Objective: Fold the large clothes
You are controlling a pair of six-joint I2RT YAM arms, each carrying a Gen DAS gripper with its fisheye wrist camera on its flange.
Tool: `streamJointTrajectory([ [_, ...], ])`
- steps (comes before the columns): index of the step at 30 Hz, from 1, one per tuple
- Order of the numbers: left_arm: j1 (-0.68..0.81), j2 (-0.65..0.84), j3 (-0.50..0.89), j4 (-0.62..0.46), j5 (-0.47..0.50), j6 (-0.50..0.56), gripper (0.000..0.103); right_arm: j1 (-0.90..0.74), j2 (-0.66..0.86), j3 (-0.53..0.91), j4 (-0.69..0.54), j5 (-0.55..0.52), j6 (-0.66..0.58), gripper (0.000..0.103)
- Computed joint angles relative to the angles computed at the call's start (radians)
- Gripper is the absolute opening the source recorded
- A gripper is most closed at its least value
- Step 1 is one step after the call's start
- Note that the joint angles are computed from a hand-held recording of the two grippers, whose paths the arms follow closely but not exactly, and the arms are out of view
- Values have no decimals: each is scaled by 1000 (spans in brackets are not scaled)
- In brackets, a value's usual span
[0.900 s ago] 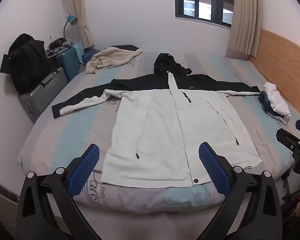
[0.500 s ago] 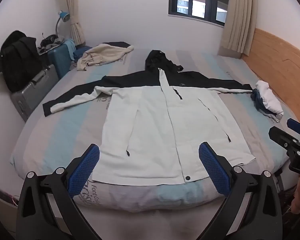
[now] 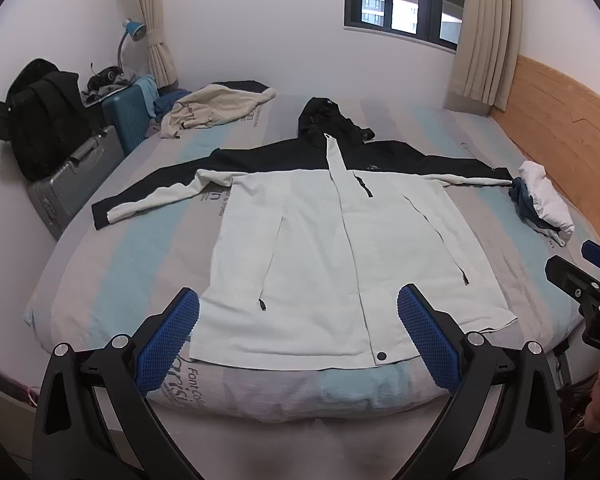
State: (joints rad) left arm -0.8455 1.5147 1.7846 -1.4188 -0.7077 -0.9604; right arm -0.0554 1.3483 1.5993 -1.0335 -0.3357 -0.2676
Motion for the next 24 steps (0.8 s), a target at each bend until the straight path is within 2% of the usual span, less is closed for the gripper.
streamJointTrajectory([
  [24, -4, 17, 26, -31, -18, -26, 97, -33, 14, 21, -19, -24, -19, 96],
])
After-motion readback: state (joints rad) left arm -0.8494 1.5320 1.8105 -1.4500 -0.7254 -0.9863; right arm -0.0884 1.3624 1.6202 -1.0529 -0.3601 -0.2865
